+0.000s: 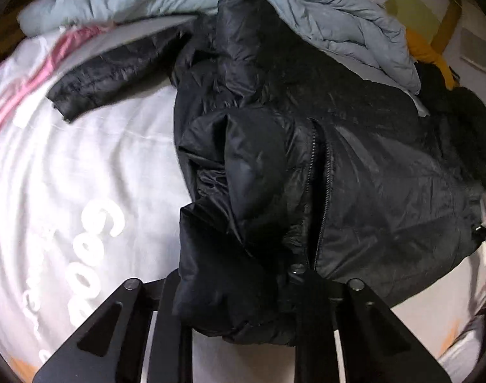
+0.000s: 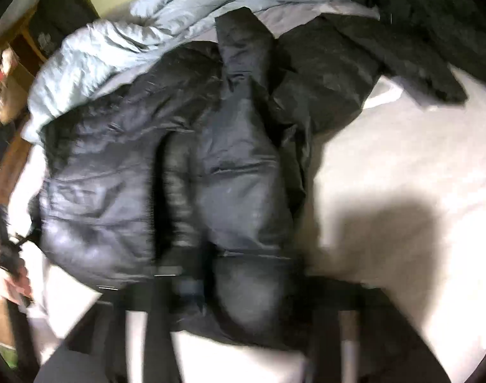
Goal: Fold large clothes
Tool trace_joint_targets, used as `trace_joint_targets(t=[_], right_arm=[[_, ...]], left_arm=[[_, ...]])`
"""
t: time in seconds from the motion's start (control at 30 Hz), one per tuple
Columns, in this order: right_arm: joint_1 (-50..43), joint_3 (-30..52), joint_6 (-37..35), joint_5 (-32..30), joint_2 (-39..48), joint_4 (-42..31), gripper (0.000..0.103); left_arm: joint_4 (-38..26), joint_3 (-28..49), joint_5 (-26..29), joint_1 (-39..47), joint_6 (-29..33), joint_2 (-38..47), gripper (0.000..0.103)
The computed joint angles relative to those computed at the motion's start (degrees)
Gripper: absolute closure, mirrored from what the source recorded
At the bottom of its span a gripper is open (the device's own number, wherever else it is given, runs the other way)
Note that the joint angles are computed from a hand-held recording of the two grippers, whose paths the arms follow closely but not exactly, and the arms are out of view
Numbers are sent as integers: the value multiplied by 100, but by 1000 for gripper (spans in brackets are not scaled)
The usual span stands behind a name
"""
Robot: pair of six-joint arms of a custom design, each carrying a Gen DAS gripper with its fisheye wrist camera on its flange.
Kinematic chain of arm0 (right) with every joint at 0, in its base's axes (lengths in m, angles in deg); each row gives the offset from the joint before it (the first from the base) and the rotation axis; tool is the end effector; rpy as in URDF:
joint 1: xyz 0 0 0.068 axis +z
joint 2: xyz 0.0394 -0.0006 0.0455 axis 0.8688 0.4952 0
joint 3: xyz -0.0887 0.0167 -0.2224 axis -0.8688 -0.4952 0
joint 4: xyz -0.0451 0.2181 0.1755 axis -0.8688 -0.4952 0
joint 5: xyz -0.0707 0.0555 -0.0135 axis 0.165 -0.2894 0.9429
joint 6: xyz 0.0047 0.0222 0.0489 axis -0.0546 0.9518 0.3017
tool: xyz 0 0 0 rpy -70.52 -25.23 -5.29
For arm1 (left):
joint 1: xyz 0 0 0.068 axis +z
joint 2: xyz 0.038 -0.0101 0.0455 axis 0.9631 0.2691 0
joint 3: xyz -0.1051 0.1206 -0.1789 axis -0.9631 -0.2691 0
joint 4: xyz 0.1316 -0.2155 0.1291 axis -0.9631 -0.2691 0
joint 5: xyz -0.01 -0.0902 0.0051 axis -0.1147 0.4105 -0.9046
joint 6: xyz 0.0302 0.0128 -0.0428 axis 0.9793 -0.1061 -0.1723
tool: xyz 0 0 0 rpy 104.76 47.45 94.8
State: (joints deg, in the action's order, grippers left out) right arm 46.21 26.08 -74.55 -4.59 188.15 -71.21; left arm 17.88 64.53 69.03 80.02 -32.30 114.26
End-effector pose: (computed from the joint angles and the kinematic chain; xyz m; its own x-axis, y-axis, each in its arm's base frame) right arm 0.3884 -0.0794 0.1234 -0.8956 -0.0758 -0.4383 -0.2458 0.9056 0.3456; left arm 0.2303 0.0208 0.1248 -0.7933 -0.3213 -0.5171 -0.2711 0.9470 -0.1725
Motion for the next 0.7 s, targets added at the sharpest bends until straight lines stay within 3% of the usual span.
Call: trace_joint_targets(t=[0.07,0.27,0.4,0.5,0.57,0.7], right_arm=[[-194,-191,49,-283,-269,-116,88],[-482,-1509,-252,22,-1429,123,89],[-641,-1887,-222,-16,-1627,269,84],[-729,-2063,-170,-84,-1999,637,79],[-766,-2376,-148,2,-2433,1032,75],[-856,-2577,116,140,-2852,1556,74]], left_arm=[[-269,-364,-144,-198,-209,-717,85],[-1405,-1437,-767,-1047,-867,-3092,81],[-1410,-1479,-1577,-1541,-894,-3406,75],[-1633,-1520,-2548,-2256,-1010,-4038,73],[-1759,-1560,-2941,-2587,-978,-4464,67],[-1738,-1607,-3545,-2987,-705,-5164,43]])
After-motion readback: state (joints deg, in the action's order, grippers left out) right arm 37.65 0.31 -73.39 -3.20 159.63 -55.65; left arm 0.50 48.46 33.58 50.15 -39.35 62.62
